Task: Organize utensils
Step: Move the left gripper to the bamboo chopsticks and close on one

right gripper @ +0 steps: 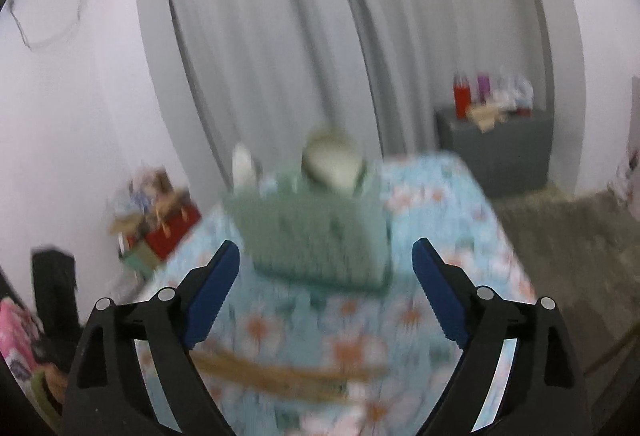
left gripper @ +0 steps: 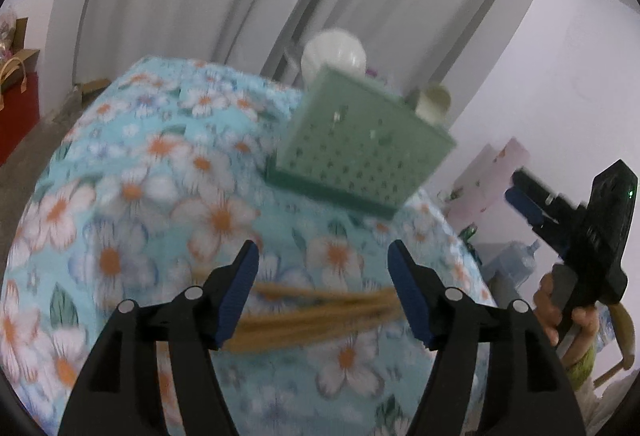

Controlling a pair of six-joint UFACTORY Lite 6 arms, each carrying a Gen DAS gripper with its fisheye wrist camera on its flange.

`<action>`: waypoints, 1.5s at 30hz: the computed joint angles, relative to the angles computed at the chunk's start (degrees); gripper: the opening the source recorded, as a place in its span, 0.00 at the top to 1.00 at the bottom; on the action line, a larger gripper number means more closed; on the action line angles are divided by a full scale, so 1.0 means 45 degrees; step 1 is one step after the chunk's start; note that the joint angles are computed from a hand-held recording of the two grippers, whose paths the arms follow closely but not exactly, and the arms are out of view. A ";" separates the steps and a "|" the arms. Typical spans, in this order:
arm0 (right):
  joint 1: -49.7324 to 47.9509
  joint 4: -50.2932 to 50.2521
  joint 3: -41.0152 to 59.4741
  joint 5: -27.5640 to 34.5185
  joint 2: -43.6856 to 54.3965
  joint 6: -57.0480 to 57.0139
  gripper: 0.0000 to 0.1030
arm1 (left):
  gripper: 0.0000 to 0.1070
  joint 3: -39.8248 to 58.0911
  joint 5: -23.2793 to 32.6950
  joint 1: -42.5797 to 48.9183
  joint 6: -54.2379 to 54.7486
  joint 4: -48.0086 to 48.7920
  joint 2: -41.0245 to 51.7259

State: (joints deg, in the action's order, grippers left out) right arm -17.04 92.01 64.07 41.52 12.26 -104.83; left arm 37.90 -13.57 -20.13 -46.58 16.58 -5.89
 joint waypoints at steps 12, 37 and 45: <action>0.1899 0.0209 -0.5120 -0.3606 -0.1641 -0.1772 0.12 | 0.39 -0.1381 0.0671 -0.1188 -0.0294 -0.0923 -0.0368; 0.3415 0.4513 -0.6177 -0.5258 -0.1694 -0.5647 0.08 | 0.61 -0.2977 -0.2748 0.1553 -0.6743 0.4136 -0.0044; 0.3414 0.4671 -0.6151 -0.5248 -0.1680 -0.5890 0.08 | 0.79 -0.3822 -0.7845 0.5198 -1.0139 0.5876 0.1748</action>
